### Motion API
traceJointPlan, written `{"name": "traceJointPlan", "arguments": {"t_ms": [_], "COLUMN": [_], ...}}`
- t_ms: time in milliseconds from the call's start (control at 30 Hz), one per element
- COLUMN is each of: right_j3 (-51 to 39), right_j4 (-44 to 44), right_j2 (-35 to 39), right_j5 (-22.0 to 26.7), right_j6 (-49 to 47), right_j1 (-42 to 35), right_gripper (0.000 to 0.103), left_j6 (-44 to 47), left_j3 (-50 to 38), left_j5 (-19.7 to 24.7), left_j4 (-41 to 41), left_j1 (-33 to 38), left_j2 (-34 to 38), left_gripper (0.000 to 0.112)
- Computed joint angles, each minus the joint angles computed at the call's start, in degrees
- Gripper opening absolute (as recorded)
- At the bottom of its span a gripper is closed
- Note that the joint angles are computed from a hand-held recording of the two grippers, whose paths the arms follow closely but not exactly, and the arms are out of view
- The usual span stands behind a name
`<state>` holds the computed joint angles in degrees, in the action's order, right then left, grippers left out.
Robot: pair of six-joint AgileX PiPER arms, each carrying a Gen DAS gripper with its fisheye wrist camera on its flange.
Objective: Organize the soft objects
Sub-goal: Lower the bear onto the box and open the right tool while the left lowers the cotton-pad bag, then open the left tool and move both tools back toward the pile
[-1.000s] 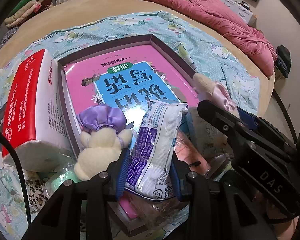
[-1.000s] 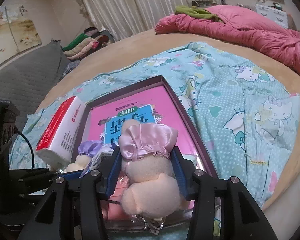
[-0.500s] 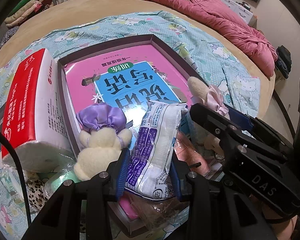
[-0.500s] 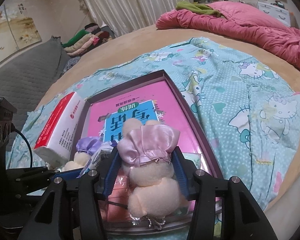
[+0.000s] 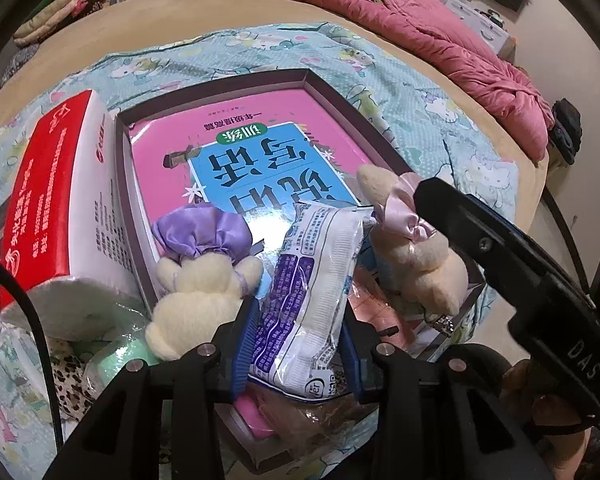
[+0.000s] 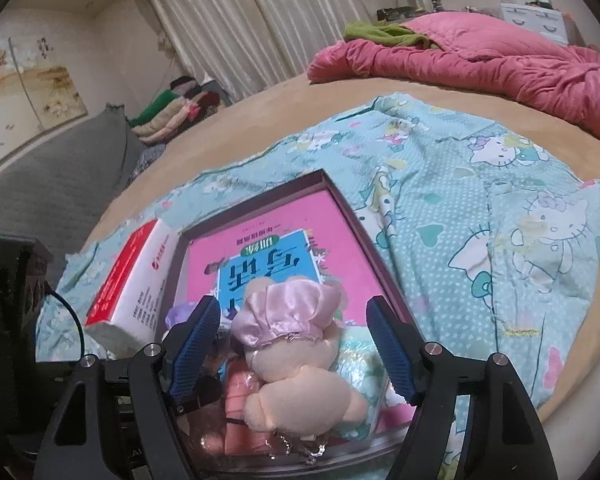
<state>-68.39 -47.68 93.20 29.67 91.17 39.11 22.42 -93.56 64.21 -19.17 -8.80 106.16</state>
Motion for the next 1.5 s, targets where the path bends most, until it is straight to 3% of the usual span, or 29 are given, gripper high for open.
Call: {"name": "traceJointPlan", "arguments": {"t_ms": [133, 567, 1067, 1300, 1500], "right_j3": [0.8, 2.8, 6.6, 4.8, -1.1], "right_j4": [-1.7, -10.4, -23.9, -21.9, -19.3], "right_j2": [-0.7, -2.3, -6.6, -8.2, -7.5], "right_j5": [0.2, 0.5, 1.1, 2.8, 8.7], "right_j6": [2.7, 10.9, 24.3, 25.1, 21.0], "right_j1": [0.1, 1.4, 4.1, 6.1, 10.3], "right_gripper": [0.077, 0.078, 0.081, 0.082, 0.082], "left_j6": [-0.1, 1.0, 2.2, 3.0, 3.3], "left_j3": [-0.3, 1.5, 3.0, 3.3, 2.5], "left_j5": [0.5, -0.1, 0.0, 0.8, 1.7], "left_j4": [-0.1, 1.2, 2.7, 3.1, 2.3], "left_j1": [0.0, -0.7, 0.6, 3.0, 6.4], "left_j2": [0.0, -3.5, -8.6, -11.1, -12.5], "left_gripper": [0.039, 0.065, 0.073, 0.075, 0.075]}}
